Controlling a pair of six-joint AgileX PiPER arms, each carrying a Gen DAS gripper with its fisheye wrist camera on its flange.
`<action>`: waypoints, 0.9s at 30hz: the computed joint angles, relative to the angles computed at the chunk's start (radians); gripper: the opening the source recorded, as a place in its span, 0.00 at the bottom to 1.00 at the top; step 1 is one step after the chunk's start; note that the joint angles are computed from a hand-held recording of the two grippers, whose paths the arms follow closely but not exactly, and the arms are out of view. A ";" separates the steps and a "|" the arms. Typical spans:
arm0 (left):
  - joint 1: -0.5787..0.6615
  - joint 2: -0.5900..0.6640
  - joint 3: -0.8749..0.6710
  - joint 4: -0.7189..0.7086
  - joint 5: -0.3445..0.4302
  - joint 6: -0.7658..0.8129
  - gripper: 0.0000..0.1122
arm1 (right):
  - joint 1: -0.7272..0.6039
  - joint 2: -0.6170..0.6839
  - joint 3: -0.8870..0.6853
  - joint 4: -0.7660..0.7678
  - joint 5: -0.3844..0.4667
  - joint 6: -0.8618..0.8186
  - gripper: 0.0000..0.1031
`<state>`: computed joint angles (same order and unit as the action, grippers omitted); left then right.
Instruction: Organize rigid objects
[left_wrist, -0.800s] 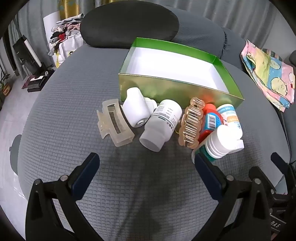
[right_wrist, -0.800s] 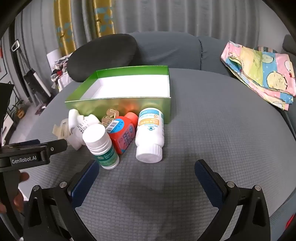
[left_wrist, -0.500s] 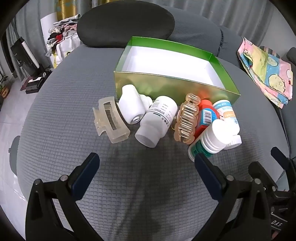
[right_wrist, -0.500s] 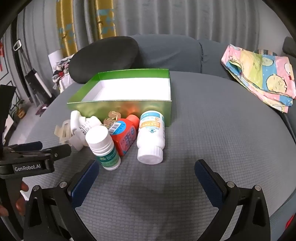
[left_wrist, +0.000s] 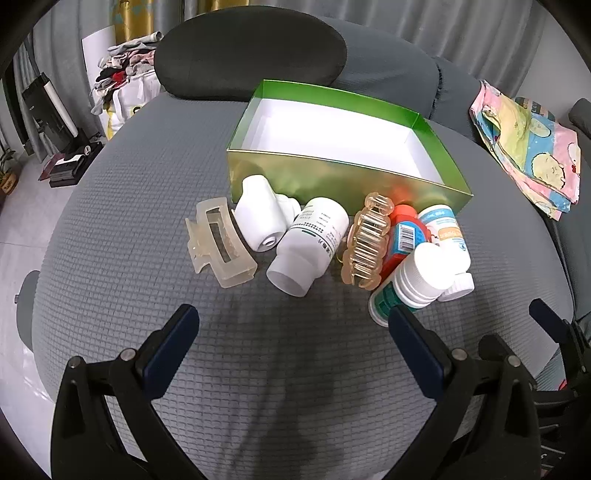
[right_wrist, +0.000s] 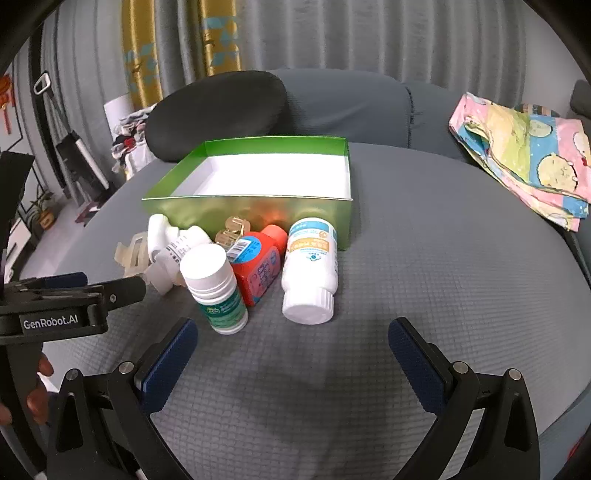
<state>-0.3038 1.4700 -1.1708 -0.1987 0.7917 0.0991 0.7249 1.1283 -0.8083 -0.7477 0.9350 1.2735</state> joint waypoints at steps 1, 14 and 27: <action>0.000 -0.002 0.003 -0.002 -0.002 0.002 0.91 | -0.001 0.000 0.000 0.001 0.000 -0.001 1.00; -0.001 -0.022 0.016 -0.028 -0.008 0.042 0.91 | 0.006 0.004 0.021 -0.008 -0.020 0.018 1.00; -0.063 -0.062 0.049 0.078 -0.072 -0.032 0.91 | 0.014 0.001 0.035 -0.009 -0.043 0.019 1.00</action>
<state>-0.3672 1.4084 -1.1217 -0.1204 0.7195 0.0674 0.7387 1.1294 -0.7733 -0.7565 0.8923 1.2928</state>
